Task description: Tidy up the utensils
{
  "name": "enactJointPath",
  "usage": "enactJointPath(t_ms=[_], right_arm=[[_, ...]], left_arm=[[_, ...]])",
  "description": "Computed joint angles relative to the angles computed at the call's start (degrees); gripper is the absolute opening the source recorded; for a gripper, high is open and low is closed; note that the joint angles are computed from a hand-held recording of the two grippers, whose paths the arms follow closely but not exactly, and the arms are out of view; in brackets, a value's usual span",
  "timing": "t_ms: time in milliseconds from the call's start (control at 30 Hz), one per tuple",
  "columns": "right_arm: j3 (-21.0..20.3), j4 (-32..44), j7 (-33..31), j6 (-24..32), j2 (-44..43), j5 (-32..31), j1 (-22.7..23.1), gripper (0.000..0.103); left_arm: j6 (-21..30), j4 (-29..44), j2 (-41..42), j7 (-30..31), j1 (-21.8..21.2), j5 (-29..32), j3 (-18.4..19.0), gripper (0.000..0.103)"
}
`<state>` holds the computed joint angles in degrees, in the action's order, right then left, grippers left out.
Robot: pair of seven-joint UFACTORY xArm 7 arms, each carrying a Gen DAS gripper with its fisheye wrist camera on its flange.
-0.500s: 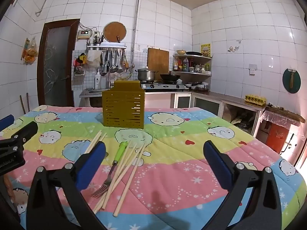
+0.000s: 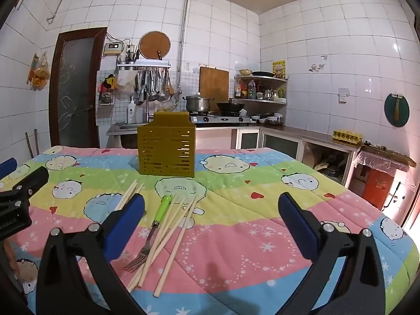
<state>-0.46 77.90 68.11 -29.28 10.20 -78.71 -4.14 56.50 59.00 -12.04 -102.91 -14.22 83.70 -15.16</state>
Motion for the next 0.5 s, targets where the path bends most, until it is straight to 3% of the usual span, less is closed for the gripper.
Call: enactJointPath(t_ms=[500], right_arm=[[0.82, -1.83, -3.26, 0.68, -0.66, 3.48, -0.55, 0.099]], left_arm=[[0.44, -0.38, 0.18, -0.92, -0.42, 0.7, 0.05, 0.098]])
